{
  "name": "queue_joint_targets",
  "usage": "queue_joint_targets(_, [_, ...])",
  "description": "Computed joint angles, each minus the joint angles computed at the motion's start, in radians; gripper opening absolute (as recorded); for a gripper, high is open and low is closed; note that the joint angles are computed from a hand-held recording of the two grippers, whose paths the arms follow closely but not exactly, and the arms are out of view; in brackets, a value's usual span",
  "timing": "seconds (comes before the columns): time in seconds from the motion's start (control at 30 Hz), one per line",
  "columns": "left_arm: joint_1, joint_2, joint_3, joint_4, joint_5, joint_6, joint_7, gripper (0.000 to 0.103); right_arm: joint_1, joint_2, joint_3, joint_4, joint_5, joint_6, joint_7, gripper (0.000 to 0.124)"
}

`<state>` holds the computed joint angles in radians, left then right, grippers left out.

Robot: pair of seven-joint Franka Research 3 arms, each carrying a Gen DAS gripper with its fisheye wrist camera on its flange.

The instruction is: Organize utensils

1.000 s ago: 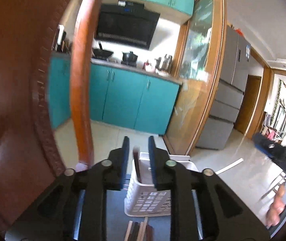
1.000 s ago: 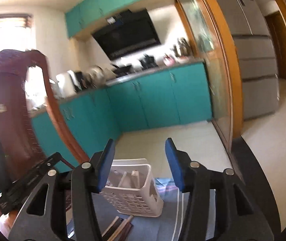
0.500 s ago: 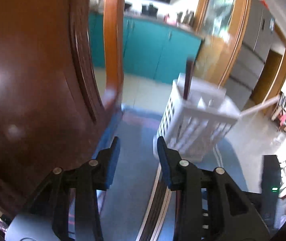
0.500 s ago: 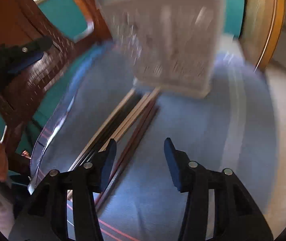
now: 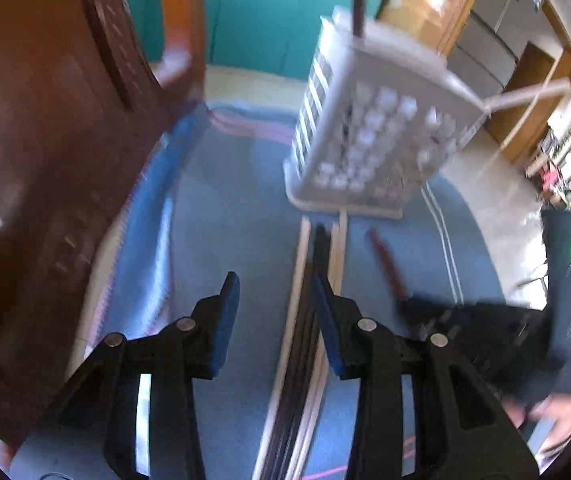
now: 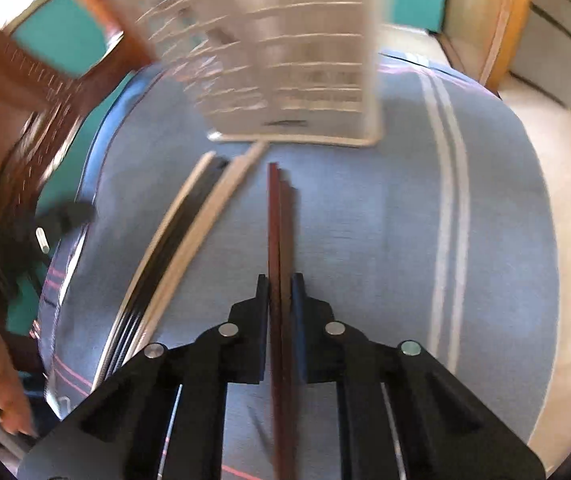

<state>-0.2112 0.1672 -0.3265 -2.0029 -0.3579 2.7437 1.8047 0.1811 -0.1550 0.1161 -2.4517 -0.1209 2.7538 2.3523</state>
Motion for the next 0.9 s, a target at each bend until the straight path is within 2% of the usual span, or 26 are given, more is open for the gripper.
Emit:
queue_joint_targets(0.13, [-0.019,0.019,0.0,0.007,0.047,-0.065,-0.02,0.039,0.0,-0.071,-0.034,-0.066,0.114,0.025,-0.047,0.012])
queue_joint_targets(0.23, [-0.031,0.03,0.001,0.003,0.086,-0.095,-0.044,0.047,0.002,-0.103,-0.056,-0.091,0.195,0.031,-0.134,0.012])
queue_joint_targets(0.37, [-0.046,0.013,-0.001,-0.033,0.129,-0.056,-0.063,0.048,-0.036,-0.126,-0.048,-0.1,0.205,0.047,-0.179,0.013])
queue_joint_targets(0.43, [-0.057,0.01,0.0,-0.046,0.15,-0.039,-0.091,0.044,-0.049,-0.112,-0.044,-0.098,0.212,0.064,-0.193,0.013])
queue_joint_targets(0.47, [-0.067,0.003,0.007,-0.058,0.178,-0.027,-0.122,0.039,-0.053,-0.12,-0.043,-0.104,0.216,0.064,-0.2,0.013])
queue_joint_targets(0.53, [-0.081,-0.009,0.012,-0.08,0.222,-0.004,-0.175,0.037,-0.059,-0.118,-0.033,-0.105,0.219,0.064,-0.2,0.013])
queue_joint_targets(0.57, [-0.076,-0.01,0.002,-0.083,0.2,-0.004,-0.165,0.036,-0.065,-0.105,-0.02,-0.096,0.211,0.066,-0.186,0.013])
queue_joint_targets(0.67, [-0.036,-0.022,-0.056,-0.086,-0.005,-0.054,-0.006,0.035,-0.069,-0.099,-0.011,-0.091,0.201,0.062,-0.172,0.014])
queue_joint_targets(0.77, [-0.043,-0.033,-0.062,-0.087,-0.117,-0.084,0.097,0.035,-0.073,-0.095,-0.008,-0.088,0.183,0.057,-0.157,0.016])
queue_joint_targets(0.8, [-0.05,-0.036,-0.058,-0.093,-0.129,-0.079,0.115,0.035,-0.074,-0.093,-0.006,-0.088,0.177,0.055,-0.152,0.017])
queue_joint_targets(0.9, [-0.087,-0.016,-0.022,-0.081,-0.035,-0.04,0.033,0.035,-0.084,-0.086,0.002,-0.079,0.139,0.028,-0.127,0.017])
